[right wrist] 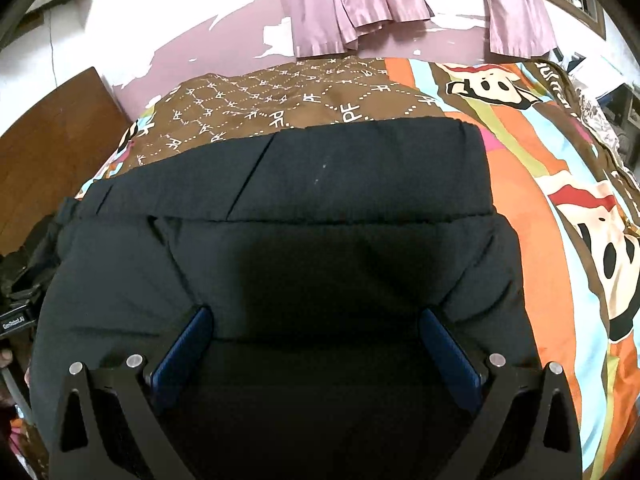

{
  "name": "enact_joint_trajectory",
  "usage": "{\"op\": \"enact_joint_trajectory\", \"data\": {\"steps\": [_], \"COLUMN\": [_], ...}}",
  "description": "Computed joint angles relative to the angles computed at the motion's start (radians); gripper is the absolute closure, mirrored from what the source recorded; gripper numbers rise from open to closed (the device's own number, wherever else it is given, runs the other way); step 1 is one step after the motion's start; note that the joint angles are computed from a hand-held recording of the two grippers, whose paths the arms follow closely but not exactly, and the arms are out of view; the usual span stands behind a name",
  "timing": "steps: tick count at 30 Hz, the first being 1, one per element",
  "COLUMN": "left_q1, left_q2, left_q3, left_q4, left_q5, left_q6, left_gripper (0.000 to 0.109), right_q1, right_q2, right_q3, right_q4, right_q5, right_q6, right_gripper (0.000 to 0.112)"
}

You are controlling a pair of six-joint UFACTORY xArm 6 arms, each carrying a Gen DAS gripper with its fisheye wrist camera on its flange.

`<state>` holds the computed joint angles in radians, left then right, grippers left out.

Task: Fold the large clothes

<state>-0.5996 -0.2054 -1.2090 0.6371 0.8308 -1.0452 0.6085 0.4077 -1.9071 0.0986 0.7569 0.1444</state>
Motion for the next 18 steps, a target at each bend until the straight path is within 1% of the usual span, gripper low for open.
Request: {"op": "enact_joint_trajectory", "data": {"steps": [7, 10, 12, 14, 16, 18], "left_q1": [-0.009, -0.008, -0.012, -0.02, -0.029, -0.052], "left_q2": [-0.001, -0.019, -0.043, -0.053, -0.057, -0.055], "left_q3": [0.004, 0.027, 0.056, 0.062, 0.057, 0.039], "left_q4": [0.027, 0.052, 0.092, 0.116, 0.135, 0.17], "left_q5": [0.0, -0.023, -0.045, -0.039, -0.017, 0.032], "left_q6": [-0.019, -0.044, -0.086, -0.107, -0.118, -0.145], "left_gripper": [0.006, 0.006, 0.006, 0.006, 0.006, 0.006], "right_q1": [0.004, 0.007, 0.018, 0.032, 0.045, 0.062], "right_q2": [-0.01, -0.015, -0.028, -0.038, -0.051, -0.059], "right_q3": [0.021, 0.029, 0.051, 0.063, 0.079, 0.083], "right_q4": [-0.009, -0.029, -0.091, -0.182, -0.283, -0.385], "right_q5": [-0.022, -0.03, -0.055, -0.061, -0.066, -0.057], "right_q6": [0.006, 0.018, 0.051, 0.1, 0.159, 0.215], "right_gripper": [0.009, 0.009, 0.009, 0.009, 0.009, 0.009]}}
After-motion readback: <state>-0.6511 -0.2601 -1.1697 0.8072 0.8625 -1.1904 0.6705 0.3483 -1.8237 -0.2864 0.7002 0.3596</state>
